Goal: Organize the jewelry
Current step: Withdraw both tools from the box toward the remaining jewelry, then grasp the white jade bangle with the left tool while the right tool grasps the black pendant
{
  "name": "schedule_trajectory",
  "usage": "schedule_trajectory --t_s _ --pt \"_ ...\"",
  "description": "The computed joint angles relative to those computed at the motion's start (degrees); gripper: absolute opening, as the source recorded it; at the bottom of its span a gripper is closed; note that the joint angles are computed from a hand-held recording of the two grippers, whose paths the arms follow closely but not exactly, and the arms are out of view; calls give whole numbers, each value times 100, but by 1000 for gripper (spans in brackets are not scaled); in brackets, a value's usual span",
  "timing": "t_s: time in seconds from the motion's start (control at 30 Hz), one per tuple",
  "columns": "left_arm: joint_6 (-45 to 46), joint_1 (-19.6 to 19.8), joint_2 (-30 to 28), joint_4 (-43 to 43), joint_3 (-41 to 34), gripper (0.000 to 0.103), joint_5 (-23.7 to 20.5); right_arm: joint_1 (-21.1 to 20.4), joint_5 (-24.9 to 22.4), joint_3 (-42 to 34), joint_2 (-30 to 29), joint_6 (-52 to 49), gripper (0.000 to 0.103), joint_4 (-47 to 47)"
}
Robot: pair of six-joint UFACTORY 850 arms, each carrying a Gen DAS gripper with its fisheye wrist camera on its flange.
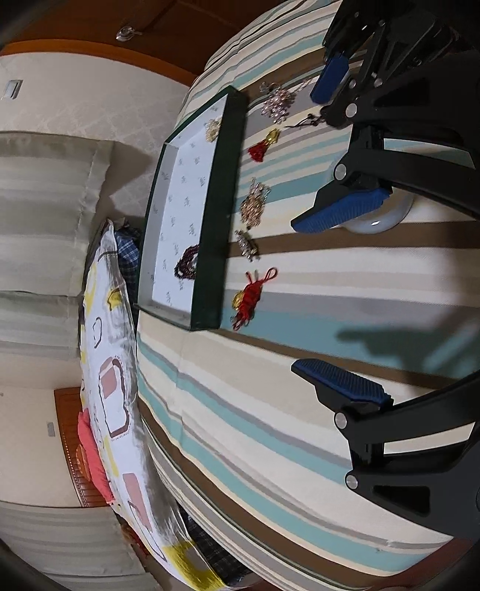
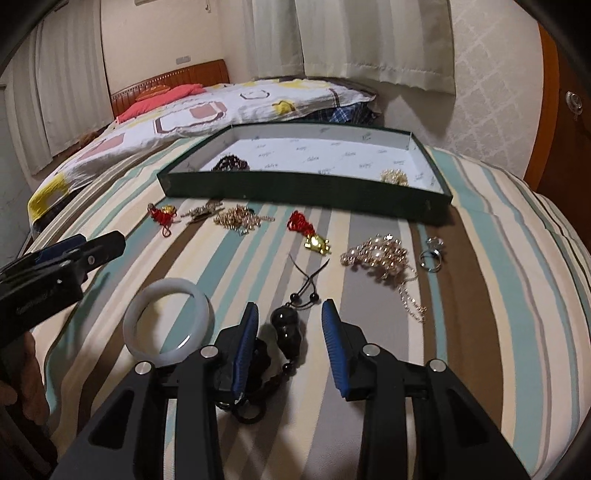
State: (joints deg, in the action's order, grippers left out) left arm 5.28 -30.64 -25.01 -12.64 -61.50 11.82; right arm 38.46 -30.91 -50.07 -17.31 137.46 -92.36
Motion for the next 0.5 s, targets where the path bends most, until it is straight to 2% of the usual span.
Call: schedule_trajectory --t_s 0.13,0.2,0.5 --pt "-132 -52 50 172 75 71 64 4 48 57 42 -78 18 90" --pt "-200 -92 75 239 120 76 120 12 39 97 79 -80 18 125" --pt "-752 -290 72 859 187 80 164 18 -81 443 359 222 18 101"
